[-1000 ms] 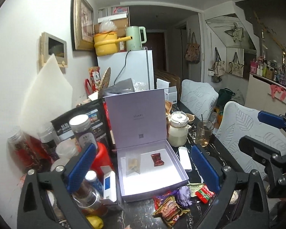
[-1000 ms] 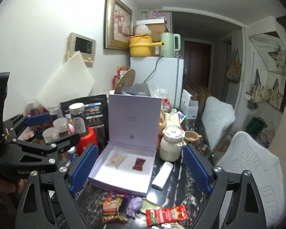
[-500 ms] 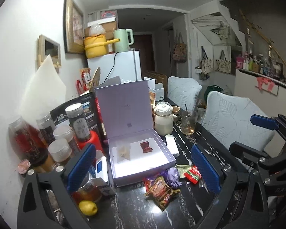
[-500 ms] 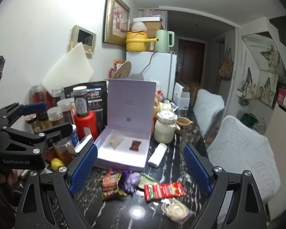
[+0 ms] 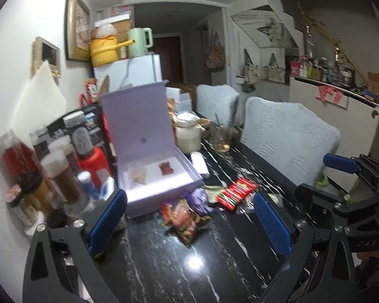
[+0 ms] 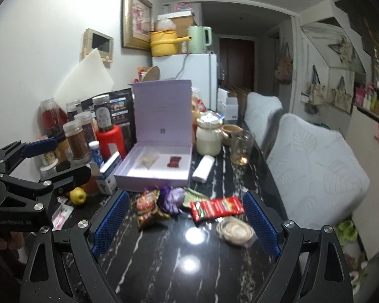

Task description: Organize soft objects

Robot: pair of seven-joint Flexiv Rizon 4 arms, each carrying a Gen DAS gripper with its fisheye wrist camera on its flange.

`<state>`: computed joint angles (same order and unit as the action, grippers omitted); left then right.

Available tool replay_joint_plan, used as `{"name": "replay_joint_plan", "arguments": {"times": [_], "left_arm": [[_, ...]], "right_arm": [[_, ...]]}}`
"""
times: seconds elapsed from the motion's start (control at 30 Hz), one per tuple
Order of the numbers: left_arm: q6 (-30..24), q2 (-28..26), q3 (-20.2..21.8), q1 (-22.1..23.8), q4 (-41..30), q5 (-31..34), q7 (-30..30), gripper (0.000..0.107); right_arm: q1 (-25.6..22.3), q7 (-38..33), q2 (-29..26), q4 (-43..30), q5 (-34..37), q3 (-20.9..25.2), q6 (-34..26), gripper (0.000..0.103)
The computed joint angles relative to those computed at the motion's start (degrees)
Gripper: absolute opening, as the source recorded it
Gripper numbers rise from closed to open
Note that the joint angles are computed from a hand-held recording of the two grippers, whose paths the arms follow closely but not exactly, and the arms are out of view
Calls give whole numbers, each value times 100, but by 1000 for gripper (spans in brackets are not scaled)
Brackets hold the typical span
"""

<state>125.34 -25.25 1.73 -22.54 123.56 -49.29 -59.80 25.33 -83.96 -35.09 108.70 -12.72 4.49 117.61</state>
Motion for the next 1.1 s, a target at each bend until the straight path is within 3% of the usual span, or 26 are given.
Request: {"name": "replay_joint_plan", "arguments": {"times": [0.3, 0.6, 1.1], "left_arm": [[-621, -119, -196, 541, 96, 1285, -1194, 102], [-1029, -387, -407, 1014, -33, 2490, -2247, 102], [-1788, -1066, 310, 659, -718, 2346, -3090, 102]], "right_arm": [[152, -26, -88, 283, 509, -221, 87, 92], [-260, 228, -387, 214, 294, 4, -69, 92], [-952, 888, -1161, -579, -520, 337, -844, 92]]}}
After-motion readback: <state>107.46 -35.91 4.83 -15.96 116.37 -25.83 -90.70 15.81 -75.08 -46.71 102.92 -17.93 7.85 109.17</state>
